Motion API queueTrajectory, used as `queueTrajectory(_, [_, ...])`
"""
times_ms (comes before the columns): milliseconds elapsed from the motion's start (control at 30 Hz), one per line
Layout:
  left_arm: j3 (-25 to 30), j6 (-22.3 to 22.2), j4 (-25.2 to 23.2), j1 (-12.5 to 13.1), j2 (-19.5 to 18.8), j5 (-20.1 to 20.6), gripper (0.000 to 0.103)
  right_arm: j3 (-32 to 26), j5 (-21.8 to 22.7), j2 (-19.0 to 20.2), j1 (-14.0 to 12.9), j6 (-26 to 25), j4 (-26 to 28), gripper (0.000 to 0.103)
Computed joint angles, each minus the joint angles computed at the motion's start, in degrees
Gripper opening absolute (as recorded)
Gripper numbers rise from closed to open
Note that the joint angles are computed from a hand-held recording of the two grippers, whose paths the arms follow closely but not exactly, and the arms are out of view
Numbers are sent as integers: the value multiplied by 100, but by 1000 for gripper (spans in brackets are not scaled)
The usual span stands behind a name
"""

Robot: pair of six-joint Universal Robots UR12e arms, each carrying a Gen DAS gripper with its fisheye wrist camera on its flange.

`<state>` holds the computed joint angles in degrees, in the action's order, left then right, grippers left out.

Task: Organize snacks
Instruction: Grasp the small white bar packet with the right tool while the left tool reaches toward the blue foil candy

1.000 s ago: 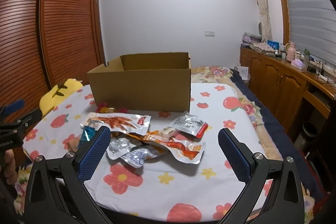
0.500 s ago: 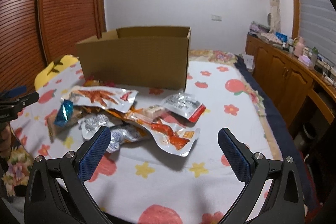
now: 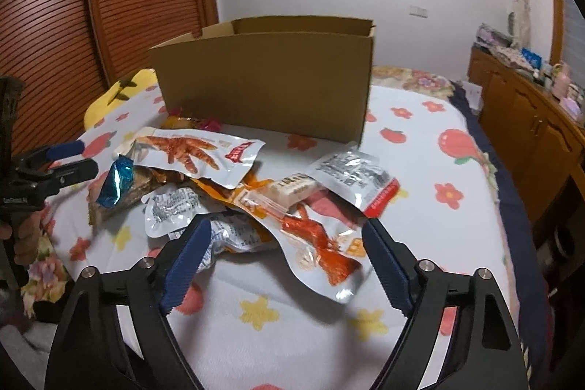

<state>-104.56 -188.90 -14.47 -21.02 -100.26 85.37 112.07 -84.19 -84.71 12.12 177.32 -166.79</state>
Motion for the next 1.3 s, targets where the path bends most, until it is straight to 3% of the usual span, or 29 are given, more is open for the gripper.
queueTrajectory(167, [215, -36, -460, 0, -134, -345, 59, -205, 171, 121, -15, -344, 396, 74])
queueTrajectory(233, [230, -71, -504, -17, -154, -342, 52, -288, 283, 158, -45, -450, 593, 68])
queueTrajectory(367, [266, -37, -578, -51, -177, -280, 49, -387, 524, 191, -121, -520, 817, 65])
queueTrajectory(567, [308, 166, -662, -117, -211, 26, 47, -523, 942, 252, -207, -231, 904, 65])
queueTrajectory(667, [290, 237, -677, -106, -194, -23, 37, -619, 981, 321, -211, 26, 960, 65])
queueTrajectory(800, [231, 260, -657, -95, -151, -67, 37, -729, 953, 409, -219, 373, 1097, 64])
queueTrajectory(933, [154, 272, -597, -84, -105, -93, 39, -807, 855, 471, -209, 588, 1276, 56])
queueTrajectory(1033, [110, 250, -557, -65, -75, -148, 40, -827, 863, 503, -210, 681, 1368, 49])
queueTrajectory(1100, [95, 217, -565, -64, -61, -153, 40, -827, 850, 516, -215, 740, 1364, 39])
queueTrajectory(1200, [70, 170, -566, -54, -26, -113, 55, -796, 856, 509, -239, 809, 1352, 28])
queueTrajectory(1300, [27, 104, -516, -23, 16, -122, 57, -756, 837, 482, -255, 823, 1301, 24])
